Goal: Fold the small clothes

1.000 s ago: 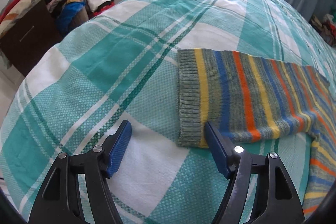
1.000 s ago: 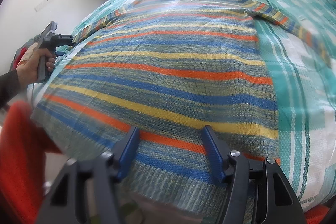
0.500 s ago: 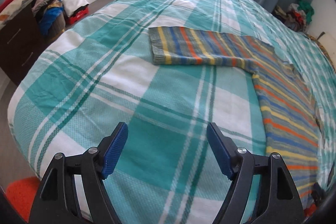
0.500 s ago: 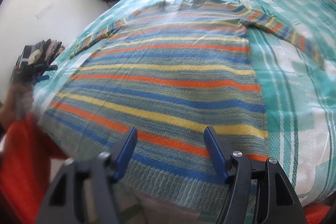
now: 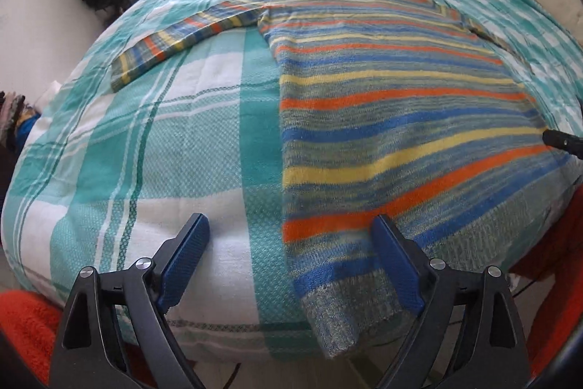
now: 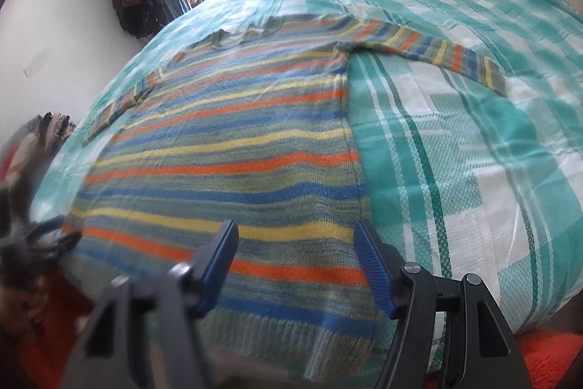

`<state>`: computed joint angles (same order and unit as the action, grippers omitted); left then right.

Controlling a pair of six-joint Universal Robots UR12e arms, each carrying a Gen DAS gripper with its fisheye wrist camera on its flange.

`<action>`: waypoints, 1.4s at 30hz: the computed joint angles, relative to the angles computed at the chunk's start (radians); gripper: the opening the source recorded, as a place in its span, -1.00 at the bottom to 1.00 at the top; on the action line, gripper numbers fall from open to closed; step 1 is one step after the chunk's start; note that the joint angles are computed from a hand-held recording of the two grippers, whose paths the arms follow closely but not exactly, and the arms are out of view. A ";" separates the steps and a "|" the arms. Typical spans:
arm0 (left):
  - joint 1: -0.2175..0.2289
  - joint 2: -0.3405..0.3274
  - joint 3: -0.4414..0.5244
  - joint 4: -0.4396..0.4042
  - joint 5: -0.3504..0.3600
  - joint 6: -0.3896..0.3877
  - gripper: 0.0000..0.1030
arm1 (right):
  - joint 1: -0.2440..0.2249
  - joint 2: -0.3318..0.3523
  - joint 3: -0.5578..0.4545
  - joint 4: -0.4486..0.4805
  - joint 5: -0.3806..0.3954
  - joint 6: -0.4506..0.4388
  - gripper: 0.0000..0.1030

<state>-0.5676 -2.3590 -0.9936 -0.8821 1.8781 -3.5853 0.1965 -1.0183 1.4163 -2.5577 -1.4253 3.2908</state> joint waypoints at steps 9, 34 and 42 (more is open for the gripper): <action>0.002 0.009 -0.012 -0.020 -0.015 -0.026 0.85 | 0.019 0.012 -0.017 0.050 -0.059 -0.072 0.52; 0.000 0.008 -0.005 -0.056 0.003 -0.037 0.99 | 0.019 0.015 -0.018 0.046 -0.051 -0.073 0.61; 0.000 0.006 -0.002 -0.060 0.007 -0.039 0.99 | 0.023 0.019 -0.023 0.050 -0.060 -0.084 0.68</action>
<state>-0.5678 -2.3534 -0.9957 -0.9424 1.8855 -3.6241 0.2193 -0.9997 1.3936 -2.5079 -1.4851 3.2070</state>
